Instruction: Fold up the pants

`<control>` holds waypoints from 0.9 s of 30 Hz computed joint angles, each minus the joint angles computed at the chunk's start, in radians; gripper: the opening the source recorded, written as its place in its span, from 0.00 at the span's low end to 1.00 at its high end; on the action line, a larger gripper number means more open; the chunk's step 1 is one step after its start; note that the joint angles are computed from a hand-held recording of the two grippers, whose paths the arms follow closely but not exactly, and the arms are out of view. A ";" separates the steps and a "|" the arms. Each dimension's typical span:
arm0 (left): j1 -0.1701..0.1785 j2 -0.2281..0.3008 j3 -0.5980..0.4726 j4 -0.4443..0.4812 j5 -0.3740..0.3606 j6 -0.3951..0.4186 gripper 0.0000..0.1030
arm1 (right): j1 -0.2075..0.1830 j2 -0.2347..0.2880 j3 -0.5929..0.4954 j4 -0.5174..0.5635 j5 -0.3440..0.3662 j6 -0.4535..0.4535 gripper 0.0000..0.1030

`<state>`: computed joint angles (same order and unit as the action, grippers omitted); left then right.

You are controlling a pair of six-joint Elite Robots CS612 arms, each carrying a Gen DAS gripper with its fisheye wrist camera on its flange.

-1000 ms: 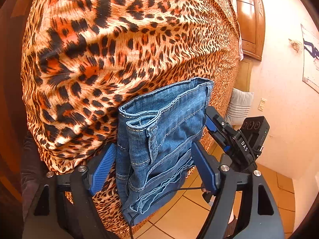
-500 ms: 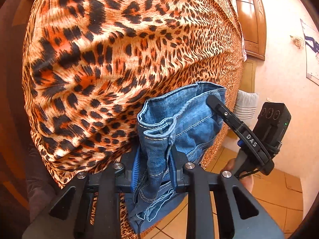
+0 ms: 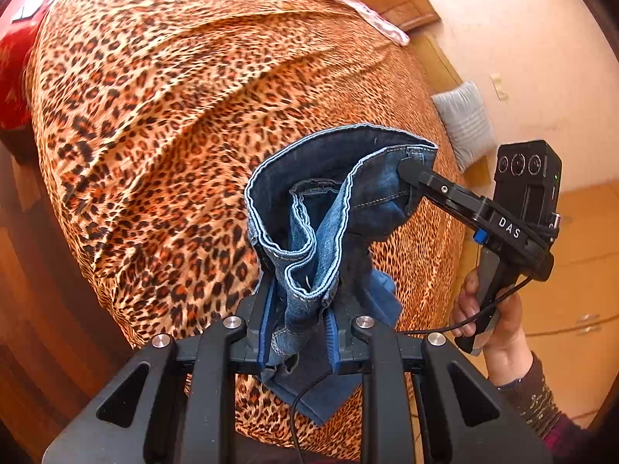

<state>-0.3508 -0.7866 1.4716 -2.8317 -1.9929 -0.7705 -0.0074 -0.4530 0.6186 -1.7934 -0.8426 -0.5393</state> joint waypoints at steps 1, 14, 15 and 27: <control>-0.012 -0.008 0.002 0.009 0.005 0.034 0.19 | -0.013 -0.030 0.054 -0.029 0.023 0.009 0.18; -0.135 0.029 -0.015 0.393 -0.166 0.370 0.21 | -0.174 -0.303 0.650 -0.350 -0.097 0.158 0.24; -0.139 0.040 -0.021 0.448 -0.179 0.368 0.21 | -0.177 -0.306 0.670 -0.368 -0.169 0.174 0.24; -0.102 0.062 0.048 0.102 -0.256 -0.035 0.57 | -0.230 -0.302 0.701 -0.470 -0.055 0.372 0.70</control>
<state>-0.4523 -0.7250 1.5194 -2.7294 -2.2491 -0.8059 -0.2372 -0.7554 1.3201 -2.2635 -0.8978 -0.1678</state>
